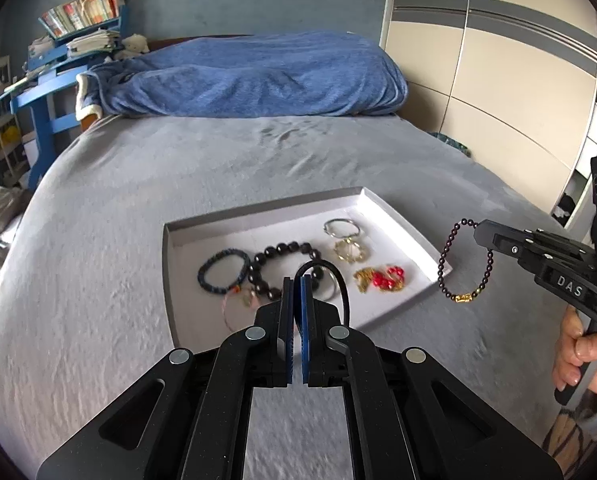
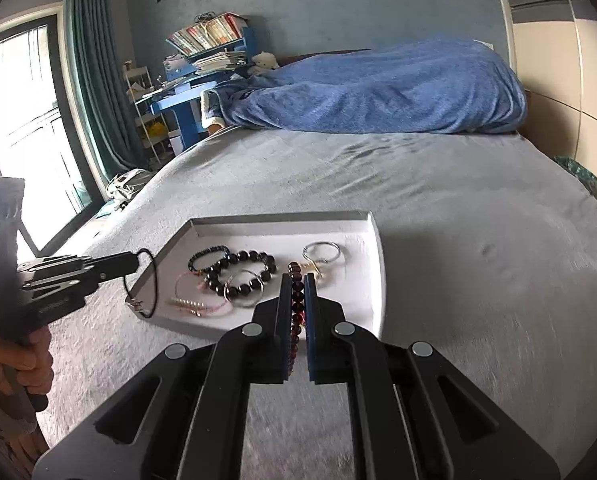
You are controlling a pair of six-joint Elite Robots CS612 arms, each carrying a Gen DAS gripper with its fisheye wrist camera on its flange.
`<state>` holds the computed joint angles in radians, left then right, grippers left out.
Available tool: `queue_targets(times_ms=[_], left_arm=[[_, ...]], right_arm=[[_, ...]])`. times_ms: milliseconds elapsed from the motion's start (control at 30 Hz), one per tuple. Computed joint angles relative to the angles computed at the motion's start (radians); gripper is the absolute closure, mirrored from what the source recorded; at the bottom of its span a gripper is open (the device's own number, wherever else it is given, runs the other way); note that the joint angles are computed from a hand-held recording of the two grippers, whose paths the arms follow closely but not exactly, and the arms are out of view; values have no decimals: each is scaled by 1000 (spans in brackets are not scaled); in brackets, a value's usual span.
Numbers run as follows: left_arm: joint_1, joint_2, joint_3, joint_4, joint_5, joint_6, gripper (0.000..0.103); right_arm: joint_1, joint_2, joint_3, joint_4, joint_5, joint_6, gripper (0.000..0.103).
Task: Organize jewelry
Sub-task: 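Carry both pieces into the grey tray and open both tools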
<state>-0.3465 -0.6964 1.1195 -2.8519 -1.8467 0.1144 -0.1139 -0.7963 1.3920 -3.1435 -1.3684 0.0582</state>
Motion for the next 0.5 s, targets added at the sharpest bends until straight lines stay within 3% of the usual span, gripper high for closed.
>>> queue_targets(times_ms=[300, 500], left_arm=[[-7, 50, -82, 60, 38, -19, 100], [-6, 58, -80, 69, 53, -23, 100]], right_arm=[[20, 54, -106, 72, 23, -21, 97], [31, 76, -143, 99, 37, -31, 97]])
